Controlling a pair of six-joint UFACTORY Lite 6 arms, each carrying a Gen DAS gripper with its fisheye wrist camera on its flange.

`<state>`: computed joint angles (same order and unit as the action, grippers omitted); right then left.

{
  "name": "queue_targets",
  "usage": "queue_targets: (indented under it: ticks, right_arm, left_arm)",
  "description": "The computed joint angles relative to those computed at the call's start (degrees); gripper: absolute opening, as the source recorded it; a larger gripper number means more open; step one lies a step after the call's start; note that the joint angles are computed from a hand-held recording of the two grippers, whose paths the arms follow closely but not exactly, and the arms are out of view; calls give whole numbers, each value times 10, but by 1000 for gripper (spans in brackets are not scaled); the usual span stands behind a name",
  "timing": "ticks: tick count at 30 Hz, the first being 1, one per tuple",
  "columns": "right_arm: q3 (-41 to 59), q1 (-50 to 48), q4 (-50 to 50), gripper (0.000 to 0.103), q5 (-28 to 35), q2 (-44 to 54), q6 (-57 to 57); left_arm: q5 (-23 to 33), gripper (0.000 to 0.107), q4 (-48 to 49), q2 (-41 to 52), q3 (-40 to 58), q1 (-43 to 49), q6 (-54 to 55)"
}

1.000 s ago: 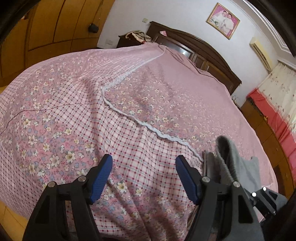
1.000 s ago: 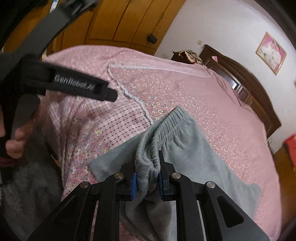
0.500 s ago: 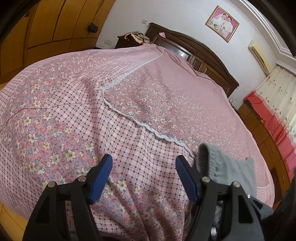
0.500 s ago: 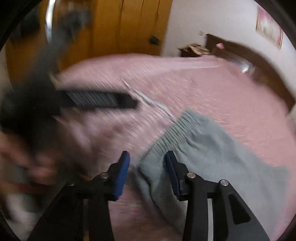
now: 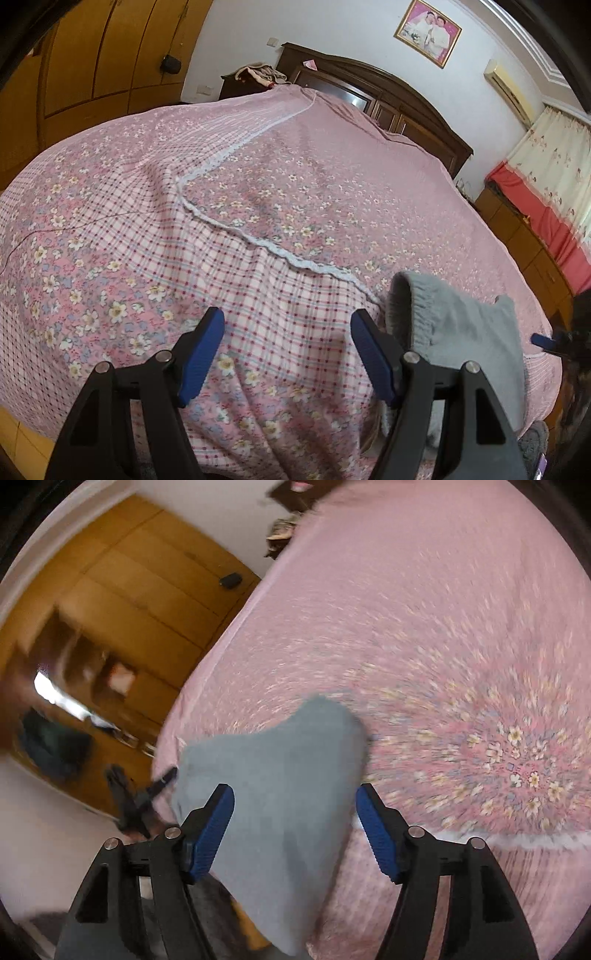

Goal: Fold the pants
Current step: 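Carry the sweatpants with the right gripper, lay them on the bed, open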

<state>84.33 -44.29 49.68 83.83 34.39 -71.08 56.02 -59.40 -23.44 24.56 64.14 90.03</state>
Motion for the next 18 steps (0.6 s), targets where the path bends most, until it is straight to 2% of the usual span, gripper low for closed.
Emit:
queue_targets:
  ticks: [1,4,8,10,11,13,14,15,18]
  right_arm:
    - [23,10,-5,70,8,28,-1]
    - [31,47,-26,70,-23,68,-16]
    - [76,61,25,70,35,125,-22]
    - [111,72,40,70,51,152,-10]
    - [114,89,43,69,40,155,-12]
    - [132,108,30,55,18,154,10]
    - [138,112,20,29,1,154,21]
    - [154,112,11,17,6,166,44]
    - [198,98,-4,12,42,172,67]
  left_arm:
    - [-10,74,-4,-15,-7,-21,-16]
    - [-38,74,-9,-66,-25,-59,-55]
    - [-61,74,-4,-127,-51,-105,-99]
    - [-93,75,3,-139,-57,-145,-122]
    - [-116,75,10,-142,-60,-175,-143]
    - [-135,74,19,-137,-62,-196,-154]
    - [-147,74,25,-140,-65,-210,-164]
    - [-154,74,28,-146,-67,-219,-171]
    - [-158,74,27,-154,-73,-226,-166]
